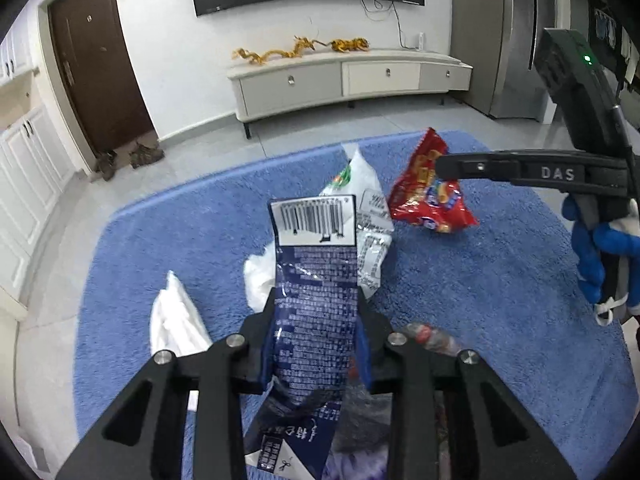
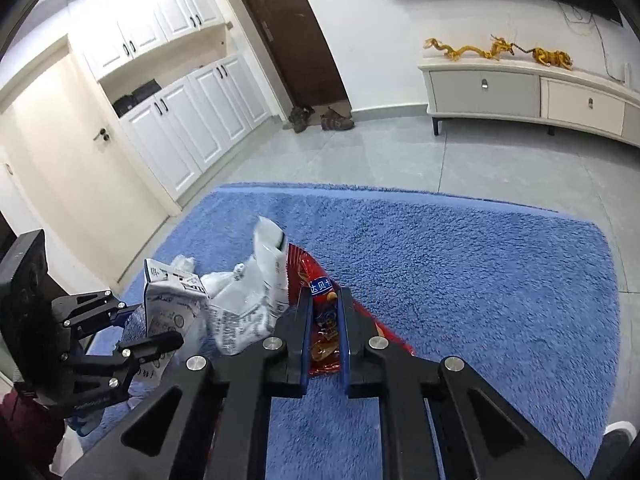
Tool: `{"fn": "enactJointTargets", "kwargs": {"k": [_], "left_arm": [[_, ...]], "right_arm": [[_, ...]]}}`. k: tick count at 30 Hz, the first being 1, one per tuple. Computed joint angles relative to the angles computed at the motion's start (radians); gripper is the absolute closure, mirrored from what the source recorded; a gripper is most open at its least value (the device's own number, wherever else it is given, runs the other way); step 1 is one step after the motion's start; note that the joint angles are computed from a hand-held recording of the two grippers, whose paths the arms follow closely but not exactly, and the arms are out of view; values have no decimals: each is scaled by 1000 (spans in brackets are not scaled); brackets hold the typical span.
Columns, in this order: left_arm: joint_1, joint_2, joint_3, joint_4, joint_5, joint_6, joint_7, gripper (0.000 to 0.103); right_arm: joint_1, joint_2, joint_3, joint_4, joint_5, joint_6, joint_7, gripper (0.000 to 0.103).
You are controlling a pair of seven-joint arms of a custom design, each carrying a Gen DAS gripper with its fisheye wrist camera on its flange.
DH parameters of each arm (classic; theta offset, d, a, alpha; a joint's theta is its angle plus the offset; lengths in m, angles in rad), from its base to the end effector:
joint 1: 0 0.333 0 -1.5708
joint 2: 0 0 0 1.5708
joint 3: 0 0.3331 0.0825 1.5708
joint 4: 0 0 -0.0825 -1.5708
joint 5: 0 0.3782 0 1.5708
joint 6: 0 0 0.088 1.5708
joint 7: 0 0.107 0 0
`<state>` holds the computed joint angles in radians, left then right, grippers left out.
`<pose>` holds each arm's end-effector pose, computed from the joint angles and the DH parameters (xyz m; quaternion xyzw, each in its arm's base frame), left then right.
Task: Collect trash
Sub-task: 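Grasp the blue barcode wrapper with the left tool while the right tool grasps the red chip bag, then carry both wrappers to the bin and open both tools to drop them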
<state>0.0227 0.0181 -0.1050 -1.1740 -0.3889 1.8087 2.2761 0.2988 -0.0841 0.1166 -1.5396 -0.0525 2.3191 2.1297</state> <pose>0.5364 -0.0749 0.8505 -0.3444 0.8690 -0.3082 0.1766 0.5103 0.2287 0.7944 -0.6019 0.6798 -0.1510 0.3909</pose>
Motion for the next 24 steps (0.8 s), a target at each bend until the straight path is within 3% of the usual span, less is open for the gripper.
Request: {"fn": "enactJointTargets", "kwargs": {"k": [7,12,18,24], "left_arm": [[-31,-96,5,-37,7,56,9,73],[-101,-177,-11,-79,18,84,0,73],[-229,-240,-54,-138,21,99,-25,73],[-356,-238,-130,-169,46,95,-86,73]], "right_arm": [[-18,-142,23,-106,-9,49,42,92],[-71,-302,52,-204,-29,40,75,92],[-174,-540,67,-347,-34,-72,92,92],[-290,-763,33,-485,-9,-225,82,92]]}}
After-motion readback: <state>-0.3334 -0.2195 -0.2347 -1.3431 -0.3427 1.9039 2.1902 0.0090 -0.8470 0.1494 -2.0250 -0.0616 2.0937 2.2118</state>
